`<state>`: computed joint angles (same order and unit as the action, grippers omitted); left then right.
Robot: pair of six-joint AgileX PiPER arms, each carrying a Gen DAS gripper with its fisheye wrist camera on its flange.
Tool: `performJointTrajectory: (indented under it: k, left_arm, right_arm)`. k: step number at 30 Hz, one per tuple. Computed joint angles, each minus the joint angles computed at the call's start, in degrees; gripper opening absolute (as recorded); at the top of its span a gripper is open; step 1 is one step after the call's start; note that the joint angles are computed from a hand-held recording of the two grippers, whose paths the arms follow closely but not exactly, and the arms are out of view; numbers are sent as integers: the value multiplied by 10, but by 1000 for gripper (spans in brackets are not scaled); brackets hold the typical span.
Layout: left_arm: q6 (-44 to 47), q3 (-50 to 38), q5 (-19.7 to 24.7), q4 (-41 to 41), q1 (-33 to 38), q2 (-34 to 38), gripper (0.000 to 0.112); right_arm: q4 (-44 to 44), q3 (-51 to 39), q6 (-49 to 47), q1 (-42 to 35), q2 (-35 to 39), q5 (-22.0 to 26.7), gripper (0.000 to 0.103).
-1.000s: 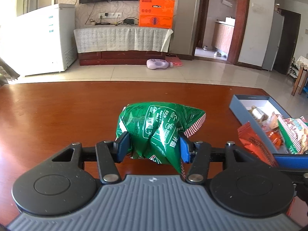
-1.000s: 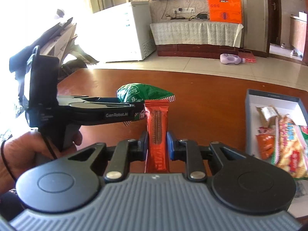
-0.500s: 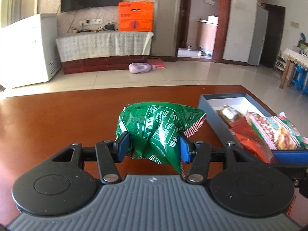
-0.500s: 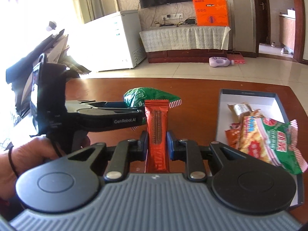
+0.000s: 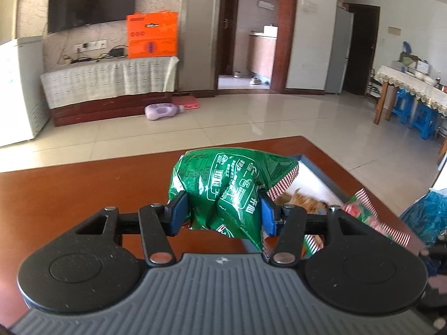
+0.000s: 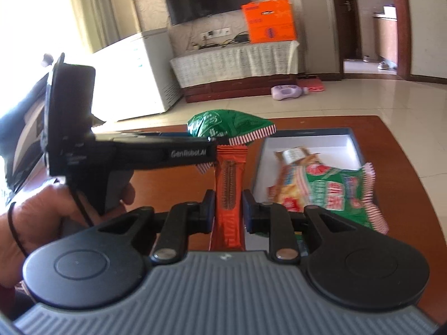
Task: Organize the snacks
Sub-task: 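Carry the green bag with the left gripper while the right carries the chocolate bar to the box, then open the left gripper to drop the green bag while the right lowers the chocolate bar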
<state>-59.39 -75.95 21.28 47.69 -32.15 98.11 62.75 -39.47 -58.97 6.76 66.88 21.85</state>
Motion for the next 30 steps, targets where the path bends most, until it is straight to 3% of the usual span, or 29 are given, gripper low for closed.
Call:
performJointTrajectory:
  k: [9, 15, 19, 23, 30]
  left_arm:
    - [196, -249, 63, -182, -18, 170, 59]
    - [272, -395, 118, -254, -21, 270, 61]
    - [276, -449, 145, -253, -26, 306, 66]
    - [257, -443, 144, -229, -33, 305, 71]
    - [175, -310, 99, -155, -28, 220, 74]
  right_arm:
    - [42, 12, -50, -92, 5, 36, 24]
    - [73, 17, -87, -149, 11, 62, 24]
    - [91, 18, -106, -176, 14, 81, 24]
    - [100, 17, -112, -177, 17, 82, 24]
    - [113, 21, -121, -187, 21, 89, 24]
